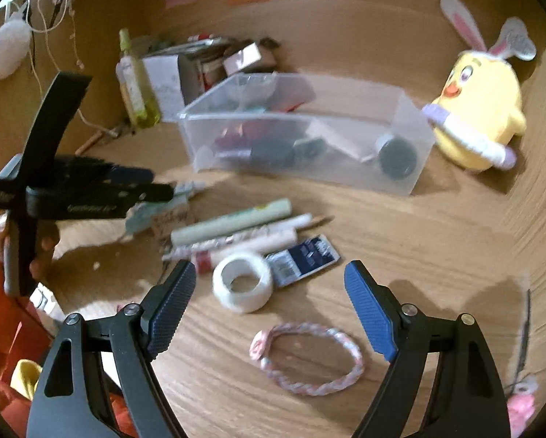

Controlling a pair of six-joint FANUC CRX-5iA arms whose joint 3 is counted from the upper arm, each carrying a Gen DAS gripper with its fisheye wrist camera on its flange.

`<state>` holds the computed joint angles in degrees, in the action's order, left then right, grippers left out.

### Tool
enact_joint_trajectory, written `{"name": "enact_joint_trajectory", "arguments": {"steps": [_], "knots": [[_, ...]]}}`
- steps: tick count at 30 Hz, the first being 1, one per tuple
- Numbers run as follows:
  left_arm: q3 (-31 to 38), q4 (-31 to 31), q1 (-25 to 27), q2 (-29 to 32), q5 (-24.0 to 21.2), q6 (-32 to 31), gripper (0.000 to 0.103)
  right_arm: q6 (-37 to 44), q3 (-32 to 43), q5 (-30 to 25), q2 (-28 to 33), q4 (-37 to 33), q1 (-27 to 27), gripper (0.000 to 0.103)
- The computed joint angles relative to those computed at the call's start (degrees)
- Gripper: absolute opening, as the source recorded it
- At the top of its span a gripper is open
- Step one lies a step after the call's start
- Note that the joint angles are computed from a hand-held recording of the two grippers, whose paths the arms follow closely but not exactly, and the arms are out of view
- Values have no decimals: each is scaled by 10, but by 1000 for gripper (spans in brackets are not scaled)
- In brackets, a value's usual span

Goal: Organize objects
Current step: 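Grasp the white ointment tube with the left gripper while the right gripper grasps the white tape roll, then carry the ointment tube and tape roll into the clear box and release both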

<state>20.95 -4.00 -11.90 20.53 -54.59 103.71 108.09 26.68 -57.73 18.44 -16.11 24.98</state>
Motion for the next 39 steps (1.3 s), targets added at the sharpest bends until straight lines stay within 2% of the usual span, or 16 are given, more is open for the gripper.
{"name": "enact_joint_trajectory", "arguments": {"steps": [3, 5, 7, 11, 12, 13, 14, 16, 19, 29, 39], "knots": [[7, 11, 3, 7, -4, -10, 44, 4, 0, -6, 3, -7, 1, 79], [15, 15, 6, 14, -10, -14, 42, 9, 3, -12, 6, -11, 2, 68], [28, 15, 8, 26, -27, -15, 36, 15, 7, -21, 9, -15, 3, 61], [25, -3, 5, 23, -24, -9, 32, 22, 9, -26, 13, -13, 6, 46], [25, -7, 4, 22, -23, -7, 28, 21, 9, -26, 14, -12, 7, 44], [25, -13, 1, 21, -21, -3, 19, 21, 11, -28, 17, -13, 7, 39], [25, -20, -1, 20, -21, 0, 19, 20, 13, -31, 19, -11, 8, 35], [17, -16, -2, 16, -14, -3, 16, 18, 10, -26, 18, -14, 7, 35], [8, -39, -12, 4, -6, 11, 16, 20, 9, -21, 16, -20, 4, 35], [-56, -52, -24, -60, 42, 54, 16, 17, 15, 11, 3, -34, -13, 35], [-60, -61, -20, -90, 112, 101, 16, -5, 79, 34, 33, -35, -23, 35]]}}
